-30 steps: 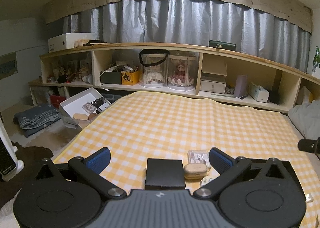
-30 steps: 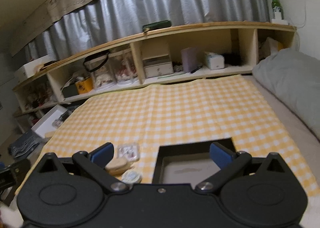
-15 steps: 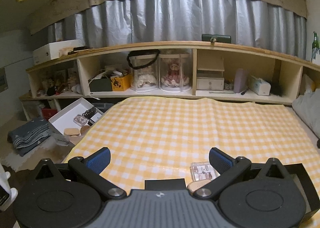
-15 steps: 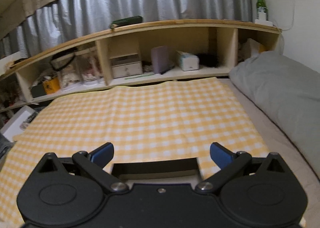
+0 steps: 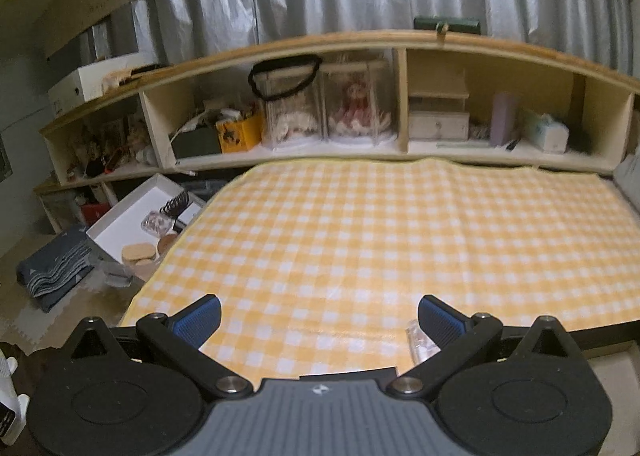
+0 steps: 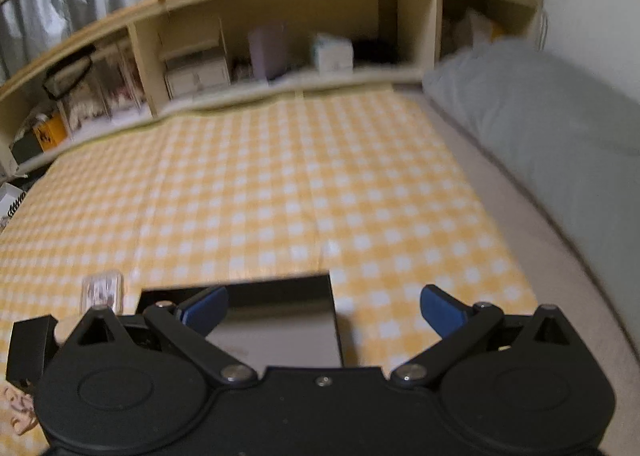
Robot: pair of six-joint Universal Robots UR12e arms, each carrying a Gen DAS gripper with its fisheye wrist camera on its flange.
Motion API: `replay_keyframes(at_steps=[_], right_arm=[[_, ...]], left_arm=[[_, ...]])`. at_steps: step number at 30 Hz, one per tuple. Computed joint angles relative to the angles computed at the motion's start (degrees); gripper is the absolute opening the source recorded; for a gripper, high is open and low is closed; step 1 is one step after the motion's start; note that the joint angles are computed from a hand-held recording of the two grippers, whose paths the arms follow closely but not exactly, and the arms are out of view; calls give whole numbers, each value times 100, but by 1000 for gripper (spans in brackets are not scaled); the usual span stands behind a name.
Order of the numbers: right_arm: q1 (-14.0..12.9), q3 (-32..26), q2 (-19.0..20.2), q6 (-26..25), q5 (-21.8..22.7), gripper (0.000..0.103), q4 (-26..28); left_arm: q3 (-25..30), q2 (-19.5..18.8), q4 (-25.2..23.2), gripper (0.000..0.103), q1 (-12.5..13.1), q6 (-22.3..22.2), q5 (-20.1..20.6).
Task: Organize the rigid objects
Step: 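Move the right gripper to the open black tray and clamp its rim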
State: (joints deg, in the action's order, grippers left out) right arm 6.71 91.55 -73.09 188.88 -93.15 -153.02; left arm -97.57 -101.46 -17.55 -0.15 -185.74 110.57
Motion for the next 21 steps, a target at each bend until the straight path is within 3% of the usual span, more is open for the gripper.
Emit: replay_keyframes(at_steps=[3, 8, 10, 14, 16, 21], right_arm=[[-14, -140, 46, 70, 24, 100, 637], [-32, -199, 70, 109, 238, 70, 1094], [-22, -234, 91, 49, 235, 55, 1227], [-8, -341, 135, 38, 204, 42, 1619], [3, -401, 159, 68, 128, 25, 1751], [54, -505, 206, 107, -124, 12, 2031]], left_arm=[[77, -74, -224, 103, 59, 134, -34], [147, -128, -620, 103, 181, 403, -466], [183, -128, -889, 103, 243, 326, -720], [248, -154, -1355, 103, 324, 193, -1067], [283, -179, -1564, 103, 372, 53, -1174], [386, -242, -2228, 103, 480, -252, -1565]])
